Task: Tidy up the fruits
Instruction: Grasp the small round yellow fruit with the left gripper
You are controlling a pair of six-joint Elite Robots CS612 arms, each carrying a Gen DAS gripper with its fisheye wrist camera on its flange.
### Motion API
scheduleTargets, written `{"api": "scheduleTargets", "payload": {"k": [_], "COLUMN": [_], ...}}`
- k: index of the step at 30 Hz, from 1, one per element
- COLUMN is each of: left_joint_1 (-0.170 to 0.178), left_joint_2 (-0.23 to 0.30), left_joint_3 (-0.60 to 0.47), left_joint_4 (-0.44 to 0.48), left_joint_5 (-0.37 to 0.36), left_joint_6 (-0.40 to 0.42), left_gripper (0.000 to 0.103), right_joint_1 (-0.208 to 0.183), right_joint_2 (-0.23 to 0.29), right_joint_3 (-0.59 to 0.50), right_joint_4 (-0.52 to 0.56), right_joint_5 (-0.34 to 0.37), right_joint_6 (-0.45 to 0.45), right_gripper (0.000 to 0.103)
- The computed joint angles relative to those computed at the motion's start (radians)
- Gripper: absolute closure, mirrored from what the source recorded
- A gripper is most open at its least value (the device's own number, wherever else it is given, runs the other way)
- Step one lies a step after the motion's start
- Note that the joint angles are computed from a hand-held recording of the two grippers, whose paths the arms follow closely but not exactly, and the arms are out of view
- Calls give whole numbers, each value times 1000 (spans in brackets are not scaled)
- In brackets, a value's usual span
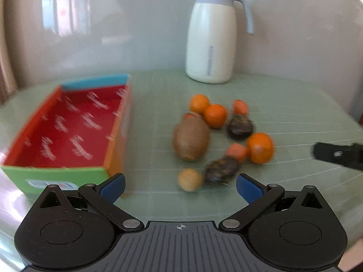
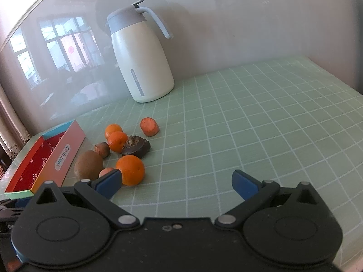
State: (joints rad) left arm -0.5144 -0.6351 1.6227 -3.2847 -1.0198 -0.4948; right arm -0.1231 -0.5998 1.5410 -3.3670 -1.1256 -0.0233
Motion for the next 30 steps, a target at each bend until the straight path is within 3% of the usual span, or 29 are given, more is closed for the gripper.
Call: {"api": "scheduleTargets", "payload": {"k": [6,7,8,11,15,26,30], "left_joint_1": [2,-2,-5,5,6,7,8], "left_joint_2": [14,18,22,23,30,48,51], "left_joint_3": [-3,-4,-8,-16,-27,-64,-66], "left_joint_4": [-54,-70,-74,-44,-35,29,24], "left_joint_5": [31,57,82,41,25,4,-24], "left_joint_6": [35,44,58,55,83,84,95], "left_gripper": [3,16,20,22,42,50,78], "right_joint_1": [-5,-5,-6,-10,-16,-26,-28], "right_joint_2": [1,1,1,2,4,6,5], "right_joint_3": [1,2,2,-1,-3,-8,-8], "right_joint_4": [-15,-17,-18,-23,-32,-36,-29], "right_joint_5": [28,32,38,57,81,114,118], "right_joint_6": [10,13,15,27,42,71,84], "right_gripper": [0,0,0,0,0,0,0]}}
